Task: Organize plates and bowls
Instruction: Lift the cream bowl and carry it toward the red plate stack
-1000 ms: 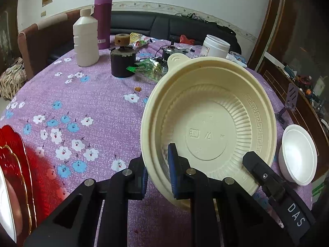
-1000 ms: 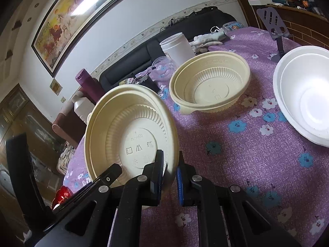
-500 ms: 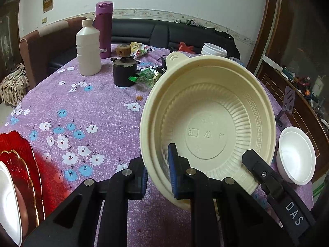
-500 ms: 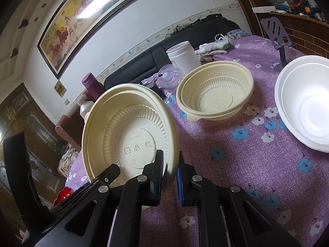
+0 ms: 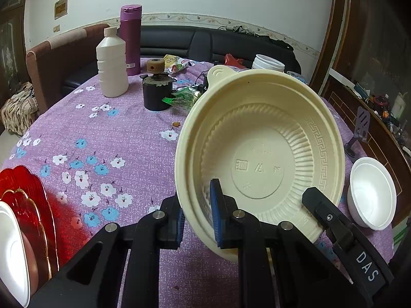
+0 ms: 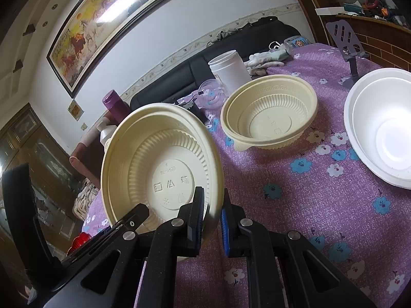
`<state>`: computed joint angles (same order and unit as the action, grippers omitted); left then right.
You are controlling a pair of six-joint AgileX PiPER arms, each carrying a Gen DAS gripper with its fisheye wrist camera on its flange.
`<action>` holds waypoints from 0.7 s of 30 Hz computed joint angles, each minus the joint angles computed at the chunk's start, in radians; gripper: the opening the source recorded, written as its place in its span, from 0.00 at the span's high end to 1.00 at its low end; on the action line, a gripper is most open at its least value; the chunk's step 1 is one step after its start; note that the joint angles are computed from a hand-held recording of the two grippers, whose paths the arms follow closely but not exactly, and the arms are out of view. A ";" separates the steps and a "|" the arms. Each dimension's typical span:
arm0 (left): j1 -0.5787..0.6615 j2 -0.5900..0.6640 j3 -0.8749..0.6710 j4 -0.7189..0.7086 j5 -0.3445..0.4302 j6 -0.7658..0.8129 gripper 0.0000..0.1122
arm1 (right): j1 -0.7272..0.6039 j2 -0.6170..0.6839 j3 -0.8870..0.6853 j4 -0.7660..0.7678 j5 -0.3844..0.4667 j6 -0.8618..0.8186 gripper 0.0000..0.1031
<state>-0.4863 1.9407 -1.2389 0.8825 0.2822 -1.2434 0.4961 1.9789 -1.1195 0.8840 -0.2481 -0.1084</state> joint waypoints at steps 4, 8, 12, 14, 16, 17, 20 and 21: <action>-0.002 -0.002 0.002 0.008 0.002 -0.008 0.86 | 0.000 0.000 0.000 -0.003 0.000 0.003 0.89; 0.000 -0.003 0.002 -0.014 0.003 0.012 0.86 | 0.000 0.000 0.000 -0.003 0.001 0.003 0.89; 0.006 0.002 -0.008 -0.081 0.005 0.079 0.86 | 0.000 0.000 0.000 0.003 0.003 -0.001 0.89; 0.008 0.005 -0.015 -0.119 0.009 0.118 0.86 | 0.001 -0.001 0.002 0.003 0.003 -0.001 0.89; 0.012 0.009 -0.025 -0.172 0.013 0.172 0.86 | 0.000 0.000 -0.001 0.014 0.007 -0.012 0.89; 0.018 0.012 -0.033 -0.233 0.016 0.231 0.86 | 0.000 0.001 -0.002 0.023 0.009 -0.021 0.89; 0.023 0.016 -0.044 -0.301 0.027 0.298 0.86 | 0.001 0.003 -0.011 0.064 0.018 -0.062 0.89; 0.023 0.016 -0.045 -0.304 0.029 0.300 0.86 | 0.001 0.002 -0.011 0.070 0.020 -0.070 0.89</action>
<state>-0.4633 1.9569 -1.2838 0.5788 0.3114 -0.9429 0.4975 1.9811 -1.1307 0.9545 -0.2286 -0.1781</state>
